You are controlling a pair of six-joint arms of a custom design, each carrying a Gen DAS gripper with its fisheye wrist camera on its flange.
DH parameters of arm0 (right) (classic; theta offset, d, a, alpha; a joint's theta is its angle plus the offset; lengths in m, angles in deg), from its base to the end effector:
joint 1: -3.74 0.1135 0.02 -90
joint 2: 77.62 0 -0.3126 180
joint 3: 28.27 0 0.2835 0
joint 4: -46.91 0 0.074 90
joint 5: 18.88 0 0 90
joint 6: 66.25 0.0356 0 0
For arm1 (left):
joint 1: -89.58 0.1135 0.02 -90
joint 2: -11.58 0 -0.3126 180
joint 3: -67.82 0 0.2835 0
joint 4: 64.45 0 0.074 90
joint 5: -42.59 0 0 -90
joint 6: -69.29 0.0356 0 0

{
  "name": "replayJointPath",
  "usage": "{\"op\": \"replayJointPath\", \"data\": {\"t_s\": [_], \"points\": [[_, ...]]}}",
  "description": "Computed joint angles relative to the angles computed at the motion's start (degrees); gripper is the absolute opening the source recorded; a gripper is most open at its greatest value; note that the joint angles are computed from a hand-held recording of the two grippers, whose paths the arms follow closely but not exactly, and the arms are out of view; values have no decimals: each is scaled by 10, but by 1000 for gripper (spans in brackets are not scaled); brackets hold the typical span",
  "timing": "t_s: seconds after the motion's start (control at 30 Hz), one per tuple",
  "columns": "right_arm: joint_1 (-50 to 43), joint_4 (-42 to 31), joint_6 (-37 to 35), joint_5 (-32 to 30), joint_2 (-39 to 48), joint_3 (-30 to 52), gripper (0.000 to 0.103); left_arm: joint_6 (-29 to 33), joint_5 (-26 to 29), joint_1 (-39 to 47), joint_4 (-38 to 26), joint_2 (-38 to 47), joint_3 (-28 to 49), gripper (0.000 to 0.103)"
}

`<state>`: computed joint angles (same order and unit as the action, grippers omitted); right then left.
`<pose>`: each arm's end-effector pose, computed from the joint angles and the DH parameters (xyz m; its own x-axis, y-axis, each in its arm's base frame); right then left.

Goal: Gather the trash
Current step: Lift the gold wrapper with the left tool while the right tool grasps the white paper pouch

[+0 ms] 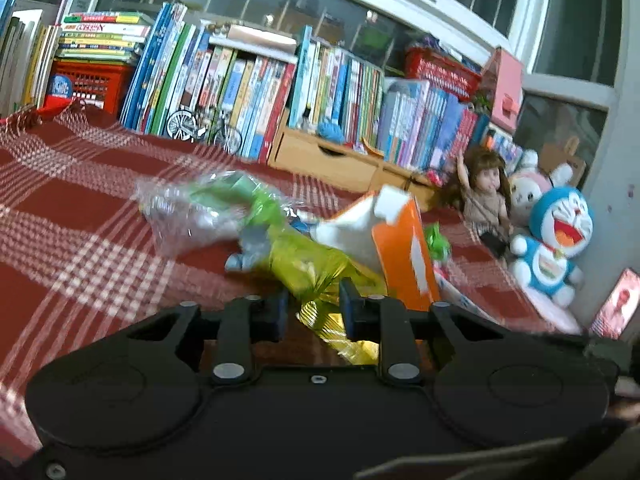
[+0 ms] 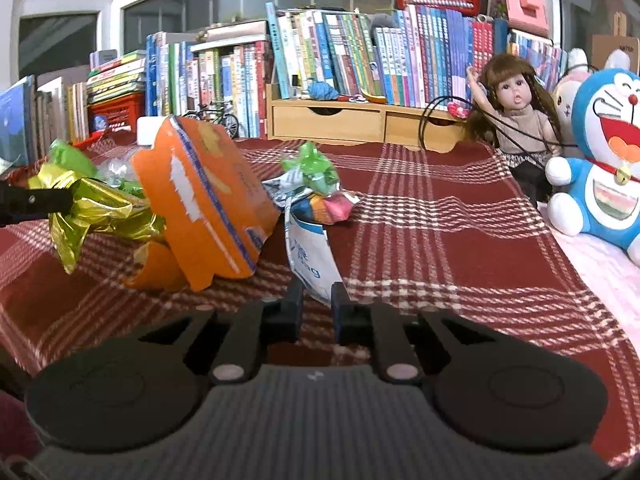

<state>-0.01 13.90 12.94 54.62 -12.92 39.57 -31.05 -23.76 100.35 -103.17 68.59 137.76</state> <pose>0.2633 -0.0071 0.3578 -0.4538 -0.1505 -0.8783 -0.2730 0.9617 -0.0237 0.2209 0.0275 0.3928 -0.4534 -0.2536 -0.8544 0.1040 0.9371 -0.3333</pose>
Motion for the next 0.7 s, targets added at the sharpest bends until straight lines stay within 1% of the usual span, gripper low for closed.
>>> {"op": "replayJointPath", "data": {"t_s": [0.03, 0.07, 0.13, 0.2, 0.33, 0.37, 0.43, 0.5, 0.53, 0.57, 0.6, 0.63, 0.67, 0.7], "points": [[3, 3, -3, 5, -4, -4, 55, 5, 5, 5, -8, -4, -5, 46], [6, 8, -4, 9, -7, -9, 71, 7, 9, 11, -14, -9, -11, 65], [9, 24, -2, 12, -6, -15, 82, -1, 16, 23, -12, -12, -23, 81], [13, 34, 8, 21, 2, -12, 85, -22, 22, 29, -8, -5, -26, 84], [17, 51, 26, 27, 30, 3, 88, -95, 64, 42, 16, 32, -20, 94], [18, 50, 30, 25, 40, 10, 88, -111, 72, 43, 20, 44, -17, 95], [23, 43, 33, 28, 61, 26, 88, -138, 62, 33, 21, 71, -4, 94], [32, 32, 31, 41, 85, 43, 88, -151, 50, 25, 30, 89, -1, 91], [35, 27, 31, 45, 95, 50, 88, -159, 48, 22, 40, 94, -3, 85], [37, 21, 32, 44, 105, 56, 88, -165, 49, 20, 53, 96, -6, 64], [38, 11, 35, 40, 116, 65, 86, -166, 56, 20, 56, 99, -5, 56], [38, 6, 40, 34, 120, 67, 80, -167, 57, 19, 58, 100, -5, 52], [37, 4, 45, 26, 120, 67, 72, -165, 54, 17, 53, 99, -2, 49], [36, 3, 46, 18, 117, 64, 65, -152, 42, 11, 56, 94, -2, 47]]}}
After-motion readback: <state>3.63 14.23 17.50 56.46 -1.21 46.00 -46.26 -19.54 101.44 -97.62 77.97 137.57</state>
